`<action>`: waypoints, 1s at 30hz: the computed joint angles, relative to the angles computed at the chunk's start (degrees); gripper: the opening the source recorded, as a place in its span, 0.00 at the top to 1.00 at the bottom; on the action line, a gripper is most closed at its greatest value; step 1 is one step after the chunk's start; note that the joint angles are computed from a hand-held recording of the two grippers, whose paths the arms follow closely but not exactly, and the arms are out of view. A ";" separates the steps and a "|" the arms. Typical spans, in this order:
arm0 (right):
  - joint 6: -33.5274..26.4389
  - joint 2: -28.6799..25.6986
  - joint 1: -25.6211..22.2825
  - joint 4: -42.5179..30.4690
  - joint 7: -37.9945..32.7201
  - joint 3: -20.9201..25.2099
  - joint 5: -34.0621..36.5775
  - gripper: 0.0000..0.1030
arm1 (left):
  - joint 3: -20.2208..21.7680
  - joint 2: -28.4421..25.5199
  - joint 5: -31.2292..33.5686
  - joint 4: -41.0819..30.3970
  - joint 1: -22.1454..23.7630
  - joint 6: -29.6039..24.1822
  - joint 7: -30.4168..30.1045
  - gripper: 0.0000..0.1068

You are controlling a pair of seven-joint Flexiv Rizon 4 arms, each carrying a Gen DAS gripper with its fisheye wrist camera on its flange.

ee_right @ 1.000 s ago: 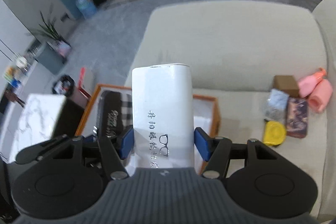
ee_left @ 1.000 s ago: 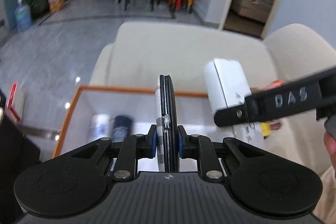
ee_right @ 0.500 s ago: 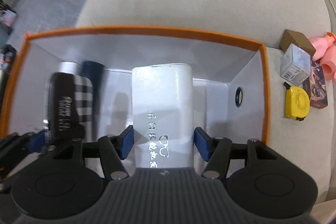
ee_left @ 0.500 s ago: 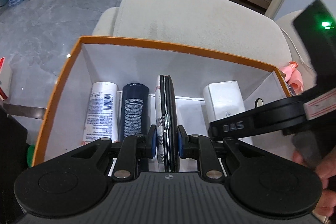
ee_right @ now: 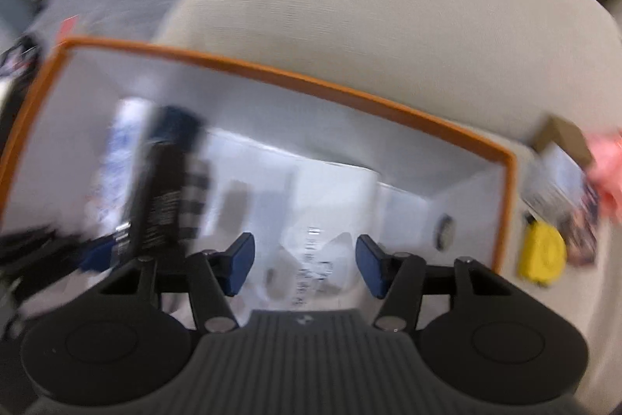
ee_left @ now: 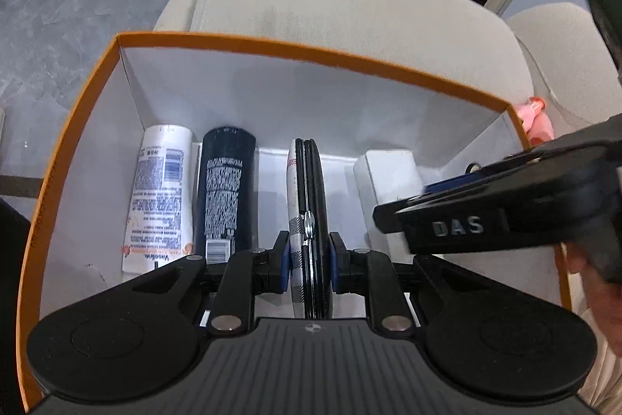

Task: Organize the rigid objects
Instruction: 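Carry the phone case and white box into the orange-rimmed box with both tools, then open the right tool releasing the white box while the left tool sets the phone case down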

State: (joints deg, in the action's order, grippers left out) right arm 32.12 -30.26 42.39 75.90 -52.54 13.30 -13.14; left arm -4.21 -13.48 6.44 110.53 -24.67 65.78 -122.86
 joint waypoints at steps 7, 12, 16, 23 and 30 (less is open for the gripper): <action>2.37 -0.55 -3.36 0.04 -4.95 3.37 9.59 0.86 | -0.88 0.13 -0.97 -0.61 0.03 -3.94 1.80 0.80; 2.32 0.18 -1.00 1.80 -1.18 0.46 5.23 0.99 | -1.64 0.04 -3.71 -0.37 0.65 -3.00 3.51 0.80; 1.94 0.51 -1.62 2.11 -0.55 0.39 3.55 0.92 | -1.67 -0.43 -4.71 -0.89 0.55 -3.00 4.40 0.80; 1.23 -2.31 -1.63 -1.55 -2.23 2.21 8.21 0.92 | -0.08 0.04 -0.59 -1.62 0.07 -7.21 0.46 0.80; 0.19 -1.03 -1.31 1.66 -0.06 0.39 4.95 1.00 | -2.34 -0.31 -6.19 0.15 1.60 -4.26 3.86 0.80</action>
State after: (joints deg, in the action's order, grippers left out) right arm 32.31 -31.28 41.08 77.56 -52.60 13.69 -8.19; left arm -6.55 -13.78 0.26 110.69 -23.07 61.52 -119.01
